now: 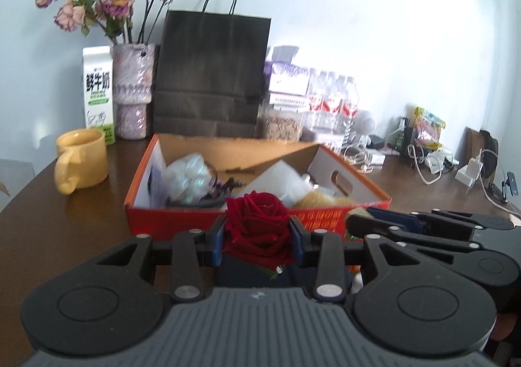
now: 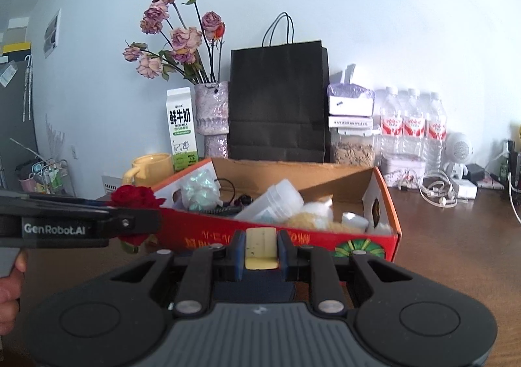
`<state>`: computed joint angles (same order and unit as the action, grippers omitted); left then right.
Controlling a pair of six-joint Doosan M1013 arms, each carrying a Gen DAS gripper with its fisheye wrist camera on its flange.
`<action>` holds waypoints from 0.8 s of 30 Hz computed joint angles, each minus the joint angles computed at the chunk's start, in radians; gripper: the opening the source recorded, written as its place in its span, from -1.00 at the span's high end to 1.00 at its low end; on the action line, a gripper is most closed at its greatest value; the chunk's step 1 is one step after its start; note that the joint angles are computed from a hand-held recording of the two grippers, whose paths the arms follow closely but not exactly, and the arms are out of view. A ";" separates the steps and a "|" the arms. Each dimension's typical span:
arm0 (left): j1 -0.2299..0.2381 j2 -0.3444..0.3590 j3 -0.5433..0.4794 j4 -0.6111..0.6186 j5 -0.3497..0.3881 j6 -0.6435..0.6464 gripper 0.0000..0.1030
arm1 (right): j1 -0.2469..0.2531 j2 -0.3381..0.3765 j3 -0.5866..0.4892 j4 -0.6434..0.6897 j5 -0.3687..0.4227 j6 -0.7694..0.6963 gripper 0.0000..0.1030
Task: Organize objects
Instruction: 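Carry the rose and yellow sponge over the box with both tools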
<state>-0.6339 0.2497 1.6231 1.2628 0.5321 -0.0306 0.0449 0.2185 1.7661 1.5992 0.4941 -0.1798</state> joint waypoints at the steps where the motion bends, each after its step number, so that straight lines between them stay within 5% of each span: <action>1: 0.002 0.004 -0.007 0.008 -0.003 -0.003 0.24 | 0.003 0.002 -0.006 0.005 -0.004 -0.009 0.62; 14: 0.052 0.083 -0.131 0.036 -0.040 0.007 0.24 | 0.037 0.087 -0.150 -0.002 -0.067 -0.021 0.62; 24: 0.107 0.164 -0.238 -0.068 -0.063 0.108 0.24 | 0.049 0.191 -0.296 -0.098 -0.105 0.131 0.62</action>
